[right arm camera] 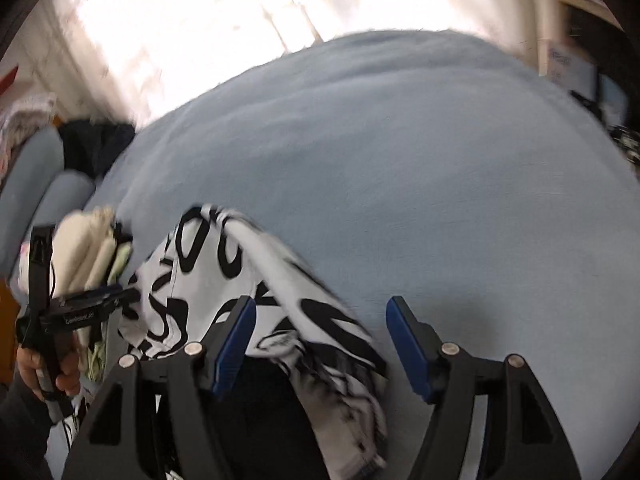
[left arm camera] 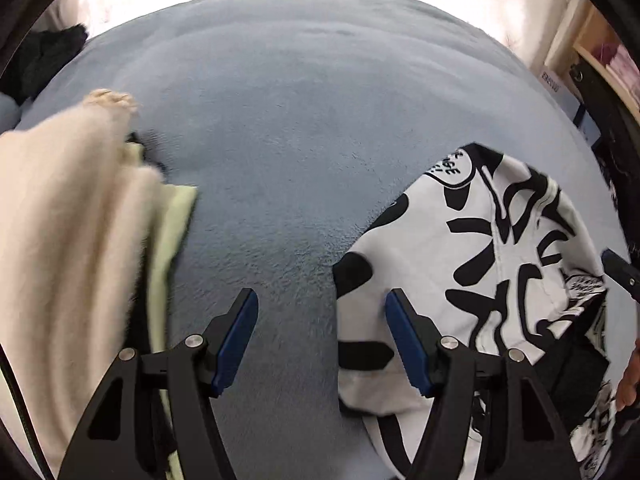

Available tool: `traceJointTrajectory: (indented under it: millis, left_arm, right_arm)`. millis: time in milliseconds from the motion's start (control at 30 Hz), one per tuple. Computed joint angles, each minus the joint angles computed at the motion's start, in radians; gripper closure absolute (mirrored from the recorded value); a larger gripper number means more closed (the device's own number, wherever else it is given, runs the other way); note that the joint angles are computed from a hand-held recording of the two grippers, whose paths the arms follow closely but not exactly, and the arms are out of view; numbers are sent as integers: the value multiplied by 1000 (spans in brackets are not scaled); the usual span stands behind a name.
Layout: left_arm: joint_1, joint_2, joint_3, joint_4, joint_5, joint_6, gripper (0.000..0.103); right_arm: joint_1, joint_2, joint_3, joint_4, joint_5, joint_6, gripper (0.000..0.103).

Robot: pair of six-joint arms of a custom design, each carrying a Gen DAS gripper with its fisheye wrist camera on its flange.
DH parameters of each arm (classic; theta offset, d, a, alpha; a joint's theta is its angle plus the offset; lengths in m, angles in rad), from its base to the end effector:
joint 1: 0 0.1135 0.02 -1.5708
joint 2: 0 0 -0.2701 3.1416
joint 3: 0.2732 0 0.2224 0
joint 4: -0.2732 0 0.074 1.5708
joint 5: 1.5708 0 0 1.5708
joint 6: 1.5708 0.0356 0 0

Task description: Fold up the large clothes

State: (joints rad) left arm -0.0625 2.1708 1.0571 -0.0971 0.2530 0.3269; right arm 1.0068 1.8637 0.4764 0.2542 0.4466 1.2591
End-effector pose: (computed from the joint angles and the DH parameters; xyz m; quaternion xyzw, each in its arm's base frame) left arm 0.3578 -0.0313 0.0692 0.2110 0.9532 -0.0996 0.1924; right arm 0.1418 0.1955 0.0764 0.1675 0.9383 0.1001 0.2855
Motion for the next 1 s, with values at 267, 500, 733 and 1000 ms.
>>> traceJointTrajectory:
  millis: [267, 500, 733, 1000]
  left_arm:
    - [-20, 106, 64, 55, -25, 68, 23]
    - [17, 106, 88, -105, 73, 145, 34]
    - [95, -238, -442, 313, 199, 233, 98]
    - [693, -493, -532, -317, 569, 929, 98]
  right_arm:
    - [-98, 224, 174, -45, -123, -90, 88]
    - [51, 105, 115, -66, 46, -16, 98]
    - [401, -93, 197, -428, 370, 168, 98]
    - [934, 281, 1006, -1574, 555, 763, 98]
